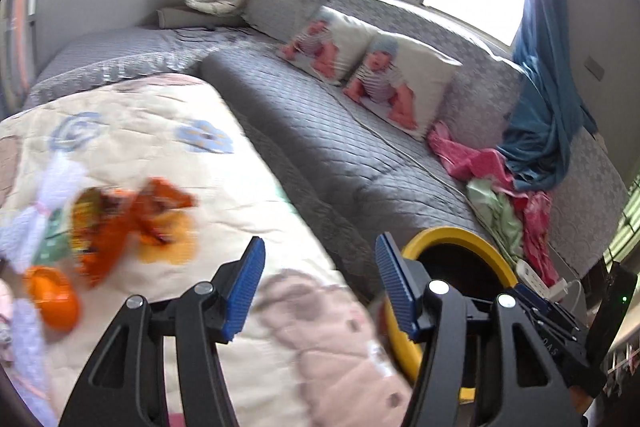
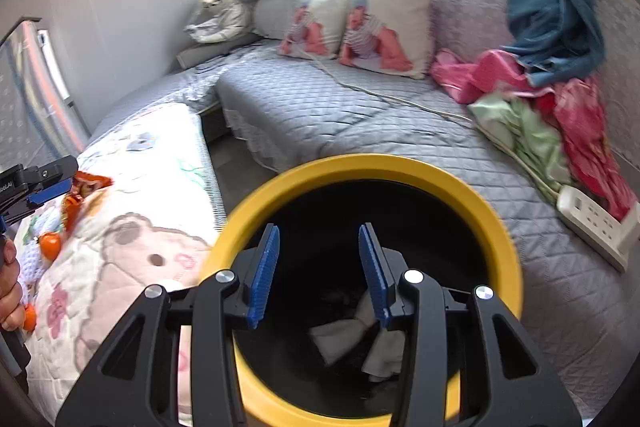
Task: Collect trash
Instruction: 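Move both tools back over the bed toward the wrappers and blue glove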
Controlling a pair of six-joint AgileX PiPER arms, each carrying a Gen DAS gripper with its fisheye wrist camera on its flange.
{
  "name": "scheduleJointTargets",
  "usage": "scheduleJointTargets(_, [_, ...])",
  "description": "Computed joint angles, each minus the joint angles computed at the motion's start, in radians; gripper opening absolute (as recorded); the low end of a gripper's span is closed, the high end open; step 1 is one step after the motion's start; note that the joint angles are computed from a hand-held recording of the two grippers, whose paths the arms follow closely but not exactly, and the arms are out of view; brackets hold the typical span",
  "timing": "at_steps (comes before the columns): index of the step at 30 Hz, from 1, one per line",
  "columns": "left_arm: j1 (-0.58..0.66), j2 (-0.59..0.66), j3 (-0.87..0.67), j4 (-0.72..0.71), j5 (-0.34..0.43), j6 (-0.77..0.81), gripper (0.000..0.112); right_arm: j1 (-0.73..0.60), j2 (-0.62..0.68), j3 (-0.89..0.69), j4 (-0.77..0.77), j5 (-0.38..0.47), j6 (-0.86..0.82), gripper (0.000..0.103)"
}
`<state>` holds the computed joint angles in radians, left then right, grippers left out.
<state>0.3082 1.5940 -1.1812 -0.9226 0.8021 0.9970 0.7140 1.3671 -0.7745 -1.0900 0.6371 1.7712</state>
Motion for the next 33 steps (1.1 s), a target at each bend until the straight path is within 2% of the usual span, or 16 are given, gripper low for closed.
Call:
scheduleJointTargets(4, [0.203,0.002,-0.035,-0.018,0.057,0.078,0.062,0.061,0.096,-0.120,-0.011,-0.020,-0.023,0.044])
scheduleJointTargets(7, [0.342,0.009,-0.058,-0.026,0.073,0.147,0.066,0.105,0.181,-0.232,-0.007,-0.039,-0.069,0.045])
scheduleJointTargets(10, [0.483,0.062,-0.123,-0.030,0.133,0.182,0.067,0.156,0.273,-0.355,-0.003,-0.040,-0.117,0.050])
scheduleJointTargets(13, [0.603,0.110,-0.175,-0.043,0.170,0.205,0.073,0.190,0.358,-0.477,0.026,-0.055,-0.187,0.055])
scheduleJointTargets(15, [0.680,0.143,-0.205,-0.046,0.190,0.221,0.075,0.202,0.412,-0.551,0.045,-0.077,-0.232,0.061])
scheduleJointTargets(17, [0.730,0.160,-0.213,-0.035,0.165,0.228,0.078,0.206,0.459,-0.613,0.067,-0.107,-0.277,0.065])
scheduleJointTargets(23, [0.869,0.220,-0.215,-0.046,0.149,0.271,0.086,0.208,0.590,-0.781,0.098,-0.174,-0.353,0.088])
scheduleJointTargets(27, [0.921,0.236,-0.197,-0.069,0.135,0.320,0.089,0.186,0.675,-0.903,0.197,-0.195,-0.454,0.094])
scheduleJointTargets(31, [0.944,0.249,-0.174,-0.087,0.121,0.376,0.089,0.172,0.748,-1.025,0.292,-0.142,-0.570,0.094])
scheduleJointTargets(33, [0.940,0.263,-0.177,-0.077,0.110,0.369,0.089,0.156,0.790,-1.098,0.389,-0.119,-0.664,0.094])
